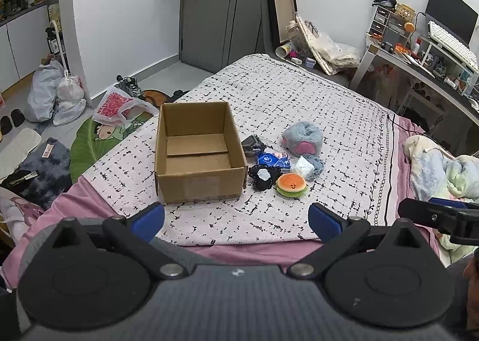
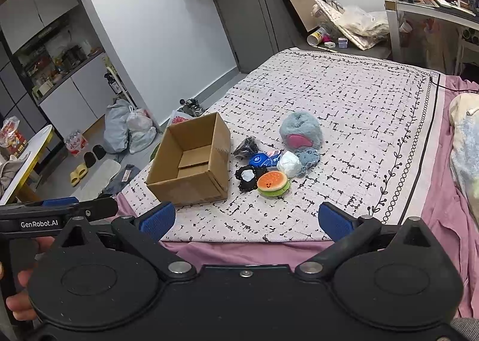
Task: Organize soft objects
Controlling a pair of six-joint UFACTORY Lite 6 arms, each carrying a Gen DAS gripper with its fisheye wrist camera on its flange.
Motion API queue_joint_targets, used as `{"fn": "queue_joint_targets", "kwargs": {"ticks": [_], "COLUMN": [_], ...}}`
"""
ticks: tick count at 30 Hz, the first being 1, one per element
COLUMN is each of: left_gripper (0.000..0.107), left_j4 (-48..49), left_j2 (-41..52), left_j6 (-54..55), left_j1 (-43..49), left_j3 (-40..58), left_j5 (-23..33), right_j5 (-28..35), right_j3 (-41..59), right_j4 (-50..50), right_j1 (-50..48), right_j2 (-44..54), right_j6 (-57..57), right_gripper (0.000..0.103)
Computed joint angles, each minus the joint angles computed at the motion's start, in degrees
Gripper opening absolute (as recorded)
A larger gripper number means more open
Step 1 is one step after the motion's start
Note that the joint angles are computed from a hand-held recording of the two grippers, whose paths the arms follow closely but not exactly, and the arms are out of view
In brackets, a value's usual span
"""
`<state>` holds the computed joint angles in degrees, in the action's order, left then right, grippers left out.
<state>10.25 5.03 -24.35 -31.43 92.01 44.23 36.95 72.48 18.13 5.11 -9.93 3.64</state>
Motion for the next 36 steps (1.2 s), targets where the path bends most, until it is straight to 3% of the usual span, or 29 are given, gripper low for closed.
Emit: {"fn": "queue_joint_targets", "kwargs": {"ticks": [36], "left_gripper": [0.102], "left_j4": [0.7], "left_j2": [-0.12], "left_j6": [-1.15], "left_j1": [-0.31], "left_j3": [-1.2], "left_j5": [-0.52], "right_j5": [0.17], "right_j3": [0.0], "right_j4": [-1.16], "right_j1": [0.19], "right_j2": [0.58], "right_j6": [0.54], "right_gripper": [0.103]}}
